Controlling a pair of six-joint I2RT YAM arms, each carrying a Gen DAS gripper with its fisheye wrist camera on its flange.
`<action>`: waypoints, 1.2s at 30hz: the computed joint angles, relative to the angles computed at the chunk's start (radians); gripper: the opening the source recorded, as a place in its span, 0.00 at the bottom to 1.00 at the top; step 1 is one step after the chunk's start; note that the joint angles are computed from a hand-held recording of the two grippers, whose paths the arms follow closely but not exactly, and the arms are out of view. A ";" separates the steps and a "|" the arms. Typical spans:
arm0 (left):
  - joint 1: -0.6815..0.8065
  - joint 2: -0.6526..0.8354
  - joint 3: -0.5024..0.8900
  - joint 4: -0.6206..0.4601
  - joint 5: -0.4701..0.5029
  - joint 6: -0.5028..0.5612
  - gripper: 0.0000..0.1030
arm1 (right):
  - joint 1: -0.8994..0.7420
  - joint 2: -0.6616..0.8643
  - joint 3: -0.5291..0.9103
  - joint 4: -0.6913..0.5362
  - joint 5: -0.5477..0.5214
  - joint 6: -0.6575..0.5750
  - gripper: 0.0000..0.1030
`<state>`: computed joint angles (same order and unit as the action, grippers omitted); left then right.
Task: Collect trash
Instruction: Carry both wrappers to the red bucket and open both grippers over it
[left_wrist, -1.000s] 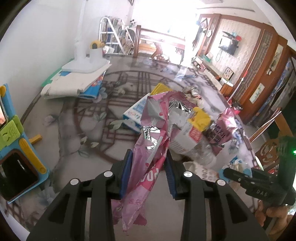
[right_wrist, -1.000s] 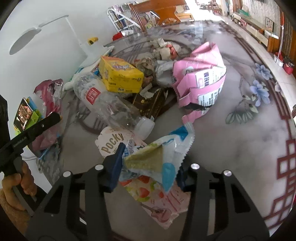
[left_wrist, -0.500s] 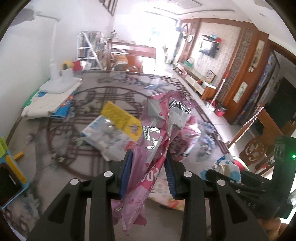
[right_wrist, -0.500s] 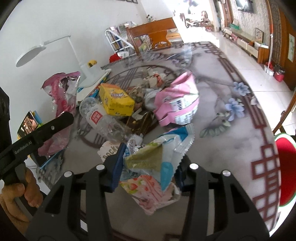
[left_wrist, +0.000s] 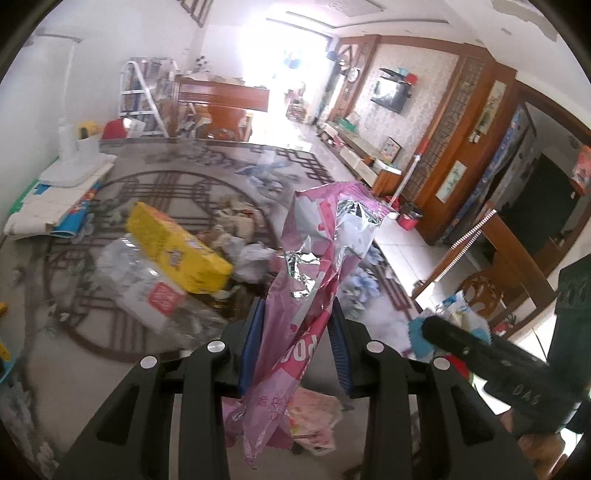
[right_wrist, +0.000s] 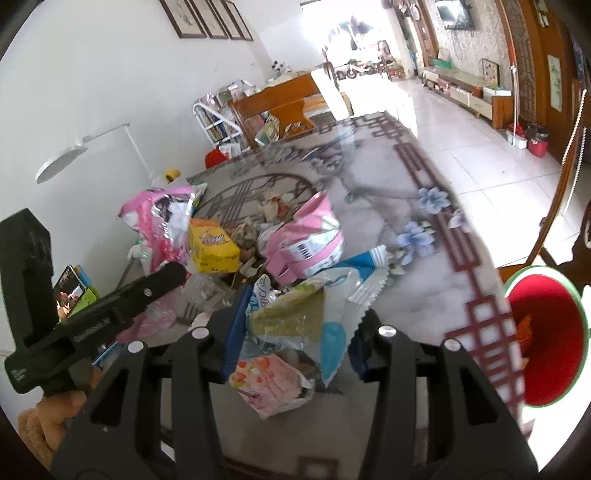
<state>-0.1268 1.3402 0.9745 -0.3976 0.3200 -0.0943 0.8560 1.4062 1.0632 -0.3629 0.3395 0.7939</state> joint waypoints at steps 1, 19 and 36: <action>-0.021 0.004 0.001 0.001 0.000 -0.005 0.31 | -0.003 -0.020 -0.010 -0.009 0.007 -0.001 0.44; -0.353 0.135 0.067 0.028 -0.130 -0.040 0.31 | -0.241 -0.435 -0.323 -0.083 -0.029 0.036 0.44; -0.574 0.616 0.449 0.009 0.054 -0.076 0.31 | -0.684 -0.646 -0.613 -0.124 -0.195 -0.058 0.44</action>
